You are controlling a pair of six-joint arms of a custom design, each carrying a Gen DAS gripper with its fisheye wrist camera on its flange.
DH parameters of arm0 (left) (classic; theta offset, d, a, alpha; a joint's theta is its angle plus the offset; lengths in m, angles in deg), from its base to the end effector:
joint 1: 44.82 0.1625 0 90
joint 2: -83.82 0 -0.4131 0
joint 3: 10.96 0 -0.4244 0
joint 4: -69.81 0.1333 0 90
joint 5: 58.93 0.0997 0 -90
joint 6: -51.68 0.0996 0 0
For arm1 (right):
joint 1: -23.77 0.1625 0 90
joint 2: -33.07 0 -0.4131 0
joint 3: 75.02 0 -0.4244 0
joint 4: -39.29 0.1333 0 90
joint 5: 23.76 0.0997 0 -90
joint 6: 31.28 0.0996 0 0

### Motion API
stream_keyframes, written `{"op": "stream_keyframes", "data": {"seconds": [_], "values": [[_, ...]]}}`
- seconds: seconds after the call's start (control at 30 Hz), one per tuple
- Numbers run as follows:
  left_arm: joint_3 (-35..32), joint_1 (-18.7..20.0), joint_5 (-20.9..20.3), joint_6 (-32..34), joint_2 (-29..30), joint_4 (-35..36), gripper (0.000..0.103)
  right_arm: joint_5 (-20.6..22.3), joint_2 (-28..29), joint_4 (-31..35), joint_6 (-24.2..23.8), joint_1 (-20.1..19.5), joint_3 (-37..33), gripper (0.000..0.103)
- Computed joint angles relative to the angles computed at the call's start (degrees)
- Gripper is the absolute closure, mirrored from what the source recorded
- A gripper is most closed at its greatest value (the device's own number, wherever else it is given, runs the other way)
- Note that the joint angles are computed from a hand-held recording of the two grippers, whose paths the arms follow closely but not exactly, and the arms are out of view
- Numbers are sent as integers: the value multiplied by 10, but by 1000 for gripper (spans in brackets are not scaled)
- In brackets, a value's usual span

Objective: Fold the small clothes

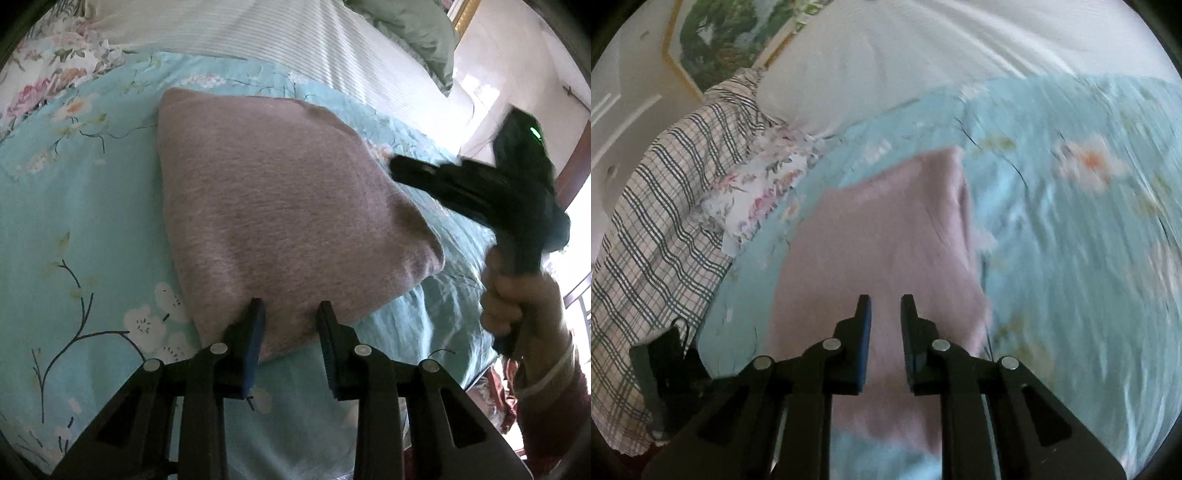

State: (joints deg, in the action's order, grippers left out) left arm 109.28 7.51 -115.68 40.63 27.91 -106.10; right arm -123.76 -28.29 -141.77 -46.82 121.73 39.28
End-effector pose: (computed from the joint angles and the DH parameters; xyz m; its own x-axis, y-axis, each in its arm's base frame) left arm -0.1805 -0.5413 0.0813 -0.8796 0.2038 -0.4299 0.4072 0.7898 -0.4587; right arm 0.1970 -0.5710 0.1708 -0.9248 -0.2379 0.2970 -0.3702 0.7426 -0.5581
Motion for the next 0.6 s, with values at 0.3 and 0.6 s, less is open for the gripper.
{"op": "stream_keyframes", "data": {"seconds": [0.3, 0.6], "values": [[9, 4, -13, -12, -10, -9, 73, -21, 20, -9, 32, -10, -18, 86], [37, -7, -13, -30, -30, -21, 69, -14, -61, -21, 13, -4, 104, 83]]}}
